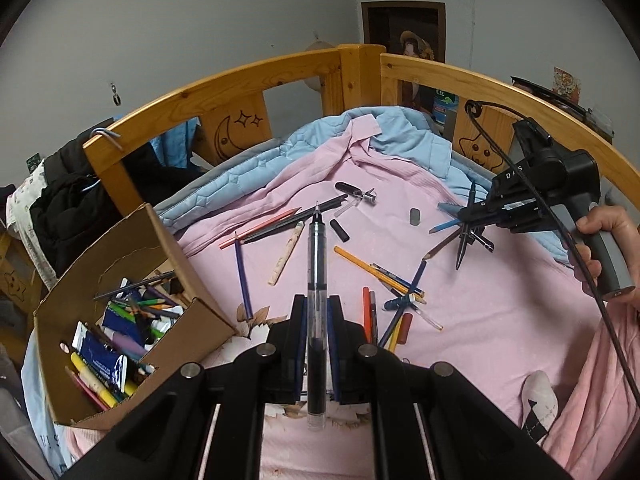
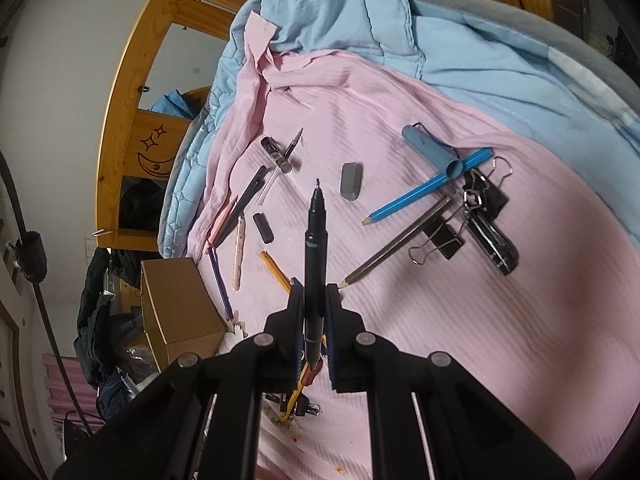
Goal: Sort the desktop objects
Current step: 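Lift the clear pen with the left gripper while the right gripper lifts the black marker, then carry the clear pen and black marker over the cardboard box with both grippers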
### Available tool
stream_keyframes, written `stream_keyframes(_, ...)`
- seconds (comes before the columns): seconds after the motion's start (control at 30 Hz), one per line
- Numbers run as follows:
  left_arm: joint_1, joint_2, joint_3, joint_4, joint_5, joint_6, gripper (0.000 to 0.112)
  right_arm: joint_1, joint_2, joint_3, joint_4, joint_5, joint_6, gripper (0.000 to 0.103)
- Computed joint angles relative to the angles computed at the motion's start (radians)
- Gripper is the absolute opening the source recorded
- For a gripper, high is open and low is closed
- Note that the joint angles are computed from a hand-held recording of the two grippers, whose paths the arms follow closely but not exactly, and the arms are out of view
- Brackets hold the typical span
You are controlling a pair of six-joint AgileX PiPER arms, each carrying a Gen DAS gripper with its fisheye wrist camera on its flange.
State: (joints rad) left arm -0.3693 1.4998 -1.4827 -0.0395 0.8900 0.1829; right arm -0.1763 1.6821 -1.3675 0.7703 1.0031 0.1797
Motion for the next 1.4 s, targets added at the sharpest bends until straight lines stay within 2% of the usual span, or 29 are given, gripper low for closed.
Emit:
stream_keyframes(0.33, 0.037, -0.03, 0.0, -0.033, -0.006, 0.001, 0.009, -0.008, -0.03, 0.026, -0.015, -0.004, 0.008, 0.01)
stream_keyframes(0.77, 0.178, -0.016, -0.055, -0.154, 0.026, 0.039, 0.009, 0.01, -0.031, 0.02, 0.014, -0.007, -0.015, 0.01)
stream_keyframes(0.9, 0.28, -0.011, -0.096, -0.201, 0.031, 0.04, 0.009, 0.03, -0.028, 0.006, -0.018, -0.007, 0.01, 0.01)
stream_keyframes(1.03, 0.406, 0.022, -0.172, -0.266, 0.095, 0.018, 0.009, 0.042, -0.027, 0.0, -0.033, -0.016, 0.031, 0.01)
stream_keyframes(1.2, 0.519, 0.034, -0.235, -0.218, 0.12, -0.03, 0.009, 0.055, -0.04, -0.002, -0.018, -0.025, 0.021, 0.01)
stream_keyframes(1.4, 0.704, 0.075, -0.307, -0.451, 0.211, 0.087, 0.009, 0.076, -0.036, -0.005, 0.056, -0.042, -0.053, 0.01)
